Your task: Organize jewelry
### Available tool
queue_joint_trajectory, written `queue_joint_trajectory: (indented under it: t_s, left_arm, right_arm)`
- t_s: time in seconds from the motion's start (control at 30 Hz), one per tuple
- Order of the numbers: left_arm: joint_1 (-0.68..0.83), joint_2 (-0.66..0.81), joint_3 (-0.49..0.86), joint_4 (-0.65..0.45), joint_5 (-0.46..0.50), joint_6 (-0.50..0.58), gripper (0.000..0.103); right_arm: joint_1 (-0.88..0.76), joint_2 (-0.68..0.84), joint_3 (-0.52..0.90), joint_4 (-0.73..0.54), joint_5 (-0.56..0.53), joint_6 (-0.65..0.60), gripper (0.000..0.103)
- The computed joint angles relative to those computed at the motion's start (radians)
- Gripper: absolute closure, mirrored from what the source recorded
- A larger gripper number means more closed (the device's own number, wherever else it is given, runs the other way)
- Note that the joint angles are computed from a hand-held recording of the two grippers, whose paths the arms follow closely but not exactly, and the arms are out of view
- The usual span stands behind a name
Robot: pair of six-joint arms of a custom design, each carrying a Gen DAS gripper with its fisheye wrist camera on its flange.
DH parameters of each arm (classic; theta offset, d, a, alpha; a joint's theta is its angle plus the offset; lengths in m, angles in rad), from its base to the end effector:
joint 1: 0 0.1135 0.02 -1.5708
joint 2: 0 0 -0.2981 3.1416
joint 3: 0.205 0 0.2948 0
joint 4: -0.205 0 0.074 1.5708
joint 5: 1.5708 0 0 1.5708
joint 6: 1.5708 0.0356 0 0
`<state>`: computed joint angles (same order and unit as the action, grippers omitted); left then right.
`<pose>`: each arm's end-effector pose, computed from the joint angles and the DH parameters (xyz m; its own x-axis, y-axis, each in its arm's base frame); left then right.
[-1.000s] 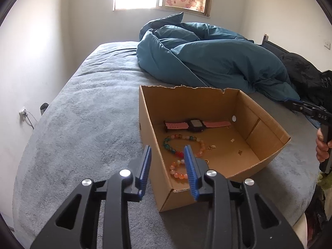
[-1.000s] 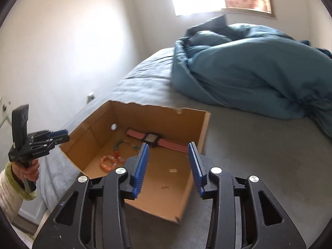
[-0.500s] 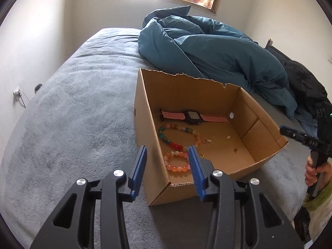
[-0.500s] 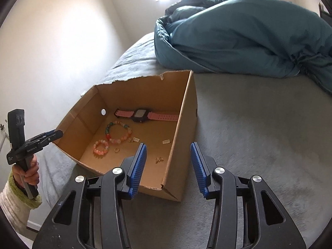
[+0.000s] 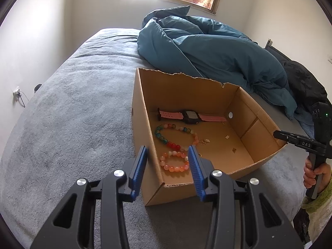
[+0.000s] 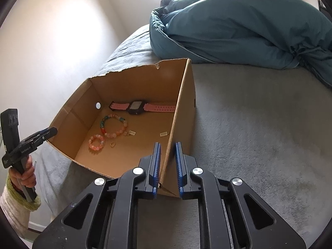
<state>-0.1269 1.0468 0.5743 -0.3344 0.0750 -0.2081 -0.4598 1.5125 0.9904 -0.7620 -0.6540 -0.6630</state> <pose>0.2287 -0.0319 0.2146 -0.7376 -0.1136 -0.6656 0.0258 0.9803 -0.1959 0.2889 -0.1189 0.2211 -0.7994 -0.1492 -0.5820 -0.3730 0.8827 0.2859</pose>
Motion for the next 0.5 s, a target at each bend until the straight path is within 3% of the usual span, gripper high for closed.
queue_joint_trajectory:
  t_s: [0.5]
  left_arm:
    - [-0.029,-0.069,-0.013,-0.055,-0.008,-0.021,0.065]
  right_arm:
    - [-0.021,-0.048,0.001,-0.047,0.007,-0.01,0.09]
